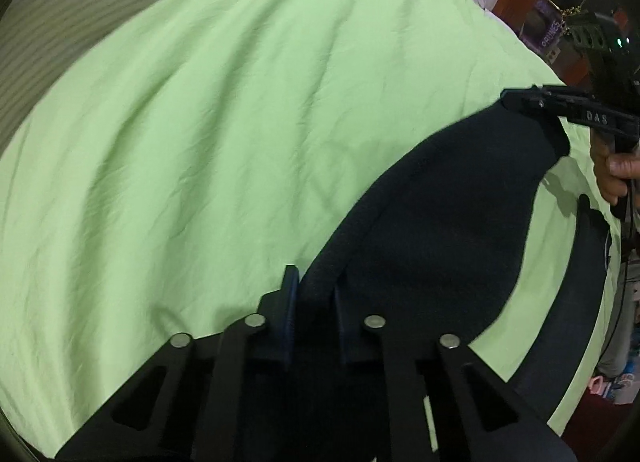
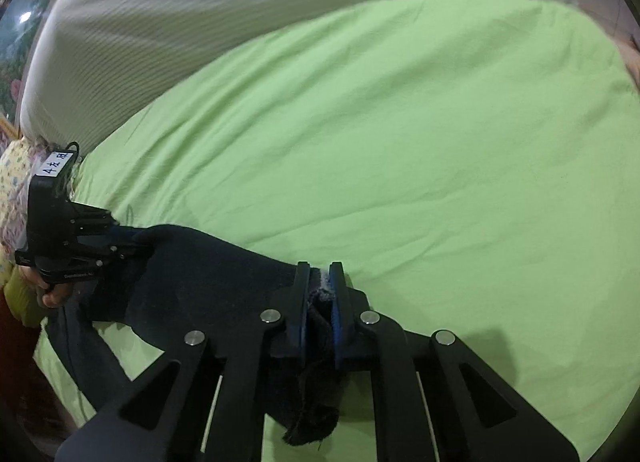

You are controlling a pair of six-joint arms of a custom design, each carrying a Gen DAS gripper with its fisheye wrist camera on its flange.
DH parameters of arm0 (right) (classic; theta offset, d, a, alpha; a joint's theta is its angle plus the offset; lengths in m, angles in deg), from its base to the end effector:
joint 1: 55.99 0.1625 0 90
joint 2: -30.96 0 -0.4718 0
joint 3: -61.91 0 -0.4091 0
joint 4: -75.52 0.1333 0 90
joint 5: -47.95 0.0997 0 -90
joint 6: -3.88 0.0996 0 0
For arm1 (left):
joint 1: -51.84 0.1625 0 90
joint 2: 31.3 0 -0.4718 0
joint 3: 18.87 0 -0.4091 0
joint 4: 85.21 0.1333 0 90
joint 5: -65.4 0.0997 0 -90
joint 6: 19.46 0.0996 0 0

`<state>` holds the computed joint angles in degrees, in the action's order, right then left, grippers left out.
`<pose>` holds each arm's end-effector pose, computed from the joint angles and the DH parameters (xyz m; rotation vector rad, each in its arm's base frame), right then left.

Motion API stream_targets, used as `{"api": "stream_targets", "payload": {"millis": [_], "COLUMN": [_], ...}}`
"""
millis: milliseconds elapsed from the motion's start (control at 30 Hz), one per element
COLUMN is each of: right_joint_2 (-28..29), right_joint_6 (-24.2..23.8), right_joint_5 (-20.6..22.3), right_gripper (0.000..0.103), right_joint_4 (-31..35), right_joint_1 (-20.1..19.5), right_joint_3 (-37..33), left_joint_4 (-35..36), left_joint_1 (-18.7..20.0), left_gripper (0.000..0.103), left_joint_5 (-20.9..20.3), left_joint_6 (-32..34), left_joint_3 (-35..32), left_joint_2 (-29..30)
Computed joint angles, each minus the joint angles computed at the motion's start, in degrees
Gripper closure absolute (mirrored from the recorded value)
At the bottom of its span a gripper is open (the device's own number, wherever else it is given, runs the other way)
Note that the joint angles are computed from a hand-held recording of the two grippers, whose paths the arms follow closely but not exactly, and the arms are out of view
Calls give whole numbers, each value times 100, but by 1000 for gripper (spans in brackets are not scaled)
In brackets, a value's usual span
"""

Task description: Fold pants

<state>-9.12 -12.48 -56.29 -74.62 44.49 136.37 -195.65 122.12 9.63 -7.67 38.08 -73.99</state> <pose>0.2580 -0.7967 0.1916 0.5736 -2.7493 0.6231 -0.1090 -0.8652 0.3105 0.6507 2.4623 -0.1914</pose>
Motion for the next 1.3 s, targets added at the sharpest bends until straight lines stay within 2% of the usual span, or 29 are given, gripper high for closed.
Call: {"api": "stream_targets", "payload": {"millis": [200, 433, 700, 867, 1033, 1133, 1300], "right_joint_2": [-242, -864, -1499, -1733, -1964, -2112, -2121], "right_joint_6": [-761, -1389, -2243, -2588, -2975, -3054, -3210], "right_joint_5": [239, 675, 1005, 984, 876, 950, 580], "right_gripper": [95, 95, 95, 95, 95, 95, 95], "right_joint_4": [-685, -1322, -1807, -1901, -2199, -2364, -2523], "right_joint_1": [85, -21, -158, -225, -242, -265, -218], "right_joint_3": [424, 1409, 2447, 2919, 3408, 3653, 3865], "left_joint_4": [-739, -1399, -2098, -2299, -2523, -2662, -2843], "left_joint_1": [-234, -567, -841, -1034, -1147, -1171, -1222], "left_gripper": [96, 96, 96, 96, 96, 96, 96], "left_joint_5": [-69, -530, -887, -1016, -1001, -1081, -1032], "left_joint_6": [-14, -370, -886, -1214, -1308, -1388, -1518], "left_joint_3": [969, 2381, 3453, 4047, 4404, 4573, 4802], "left_joint_2": [-516, -1457, -1895, -2183, -2312, -2353, -2341]}}
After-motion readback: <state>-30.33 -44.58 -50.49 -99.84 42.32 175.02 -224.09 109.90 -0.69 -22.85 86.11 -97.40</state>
